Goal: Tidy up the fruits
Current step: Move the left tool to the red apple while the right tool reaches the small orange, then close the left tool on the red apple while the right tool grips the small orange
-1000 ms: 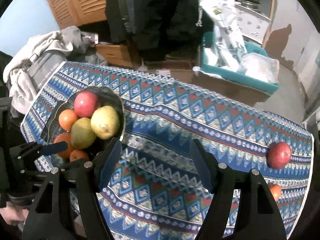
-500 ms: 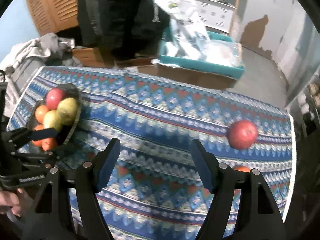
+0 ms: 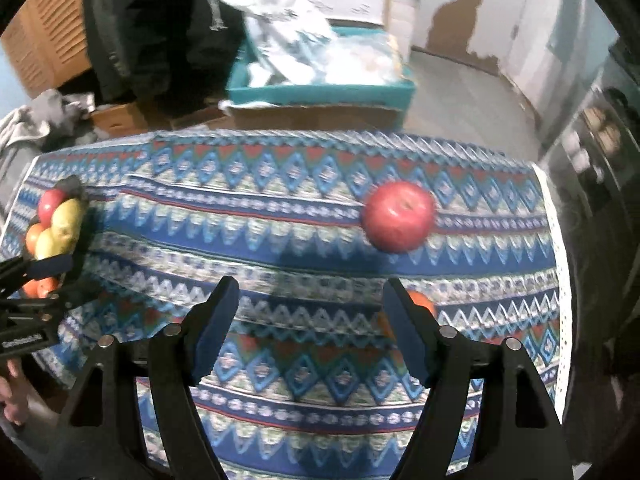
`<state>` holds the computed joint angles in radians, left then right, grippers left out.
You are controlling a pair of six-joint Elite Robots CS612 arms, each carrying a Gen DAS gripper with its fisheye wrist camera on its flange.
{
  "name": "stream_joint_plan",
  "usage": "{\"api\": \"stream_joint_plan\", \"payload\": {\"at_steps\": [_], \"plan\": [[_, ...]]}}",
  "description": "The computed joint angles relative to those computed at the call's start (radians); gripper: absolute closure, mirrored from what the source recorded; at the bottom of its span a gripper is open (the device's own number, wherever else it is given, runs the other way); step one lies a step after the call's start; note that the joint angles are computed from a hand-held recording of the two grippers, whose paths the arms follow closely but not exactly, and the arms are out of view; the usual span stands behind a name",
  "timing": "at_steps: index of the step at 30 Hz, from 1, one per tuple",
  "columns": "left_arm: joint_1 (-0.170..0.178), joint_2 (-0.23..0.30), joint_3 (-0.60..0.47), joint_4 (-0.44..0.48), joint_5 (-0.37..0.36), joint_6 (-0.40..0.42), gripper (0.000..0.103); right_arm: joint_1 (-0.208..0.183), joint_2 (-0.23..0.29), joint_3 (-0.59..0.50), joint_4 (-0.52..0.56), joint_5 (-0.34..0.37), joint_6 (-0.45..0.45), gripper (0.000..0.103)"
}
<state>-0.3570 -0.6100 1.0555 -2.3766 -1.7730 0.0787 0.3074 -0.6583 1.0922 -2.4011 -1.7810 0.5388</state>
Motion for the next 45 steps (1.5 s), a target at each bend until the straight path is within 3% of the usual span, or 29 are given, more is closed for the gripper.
{"api": "stream_joint_plan", "payload": {"at_steps": [10,25,33,45], "plan": [[-0.024,0.026,-0.029,0.02,0.01,0.025,0.031,-0.052,-0.025,0.103,0.012,0.067,0.124,0.027],[-0.043,0.069,-0.089,0.092,0.009,0.031,0.031,-0.063,0.017,0.085,0.039,0.088,0.124,0.028],[-0.048,0.073,-0.098,0.102,-0.002,0.034,0.031,-0.063,0.023,0.083,0.024,0.099,0.115,0.053],[-0.071,0.093,-0.158,0.142,-0.048,0.023,0.029,-0.083,-0.035,0.122,-0.051,0.071,0.108,0.054]]}}
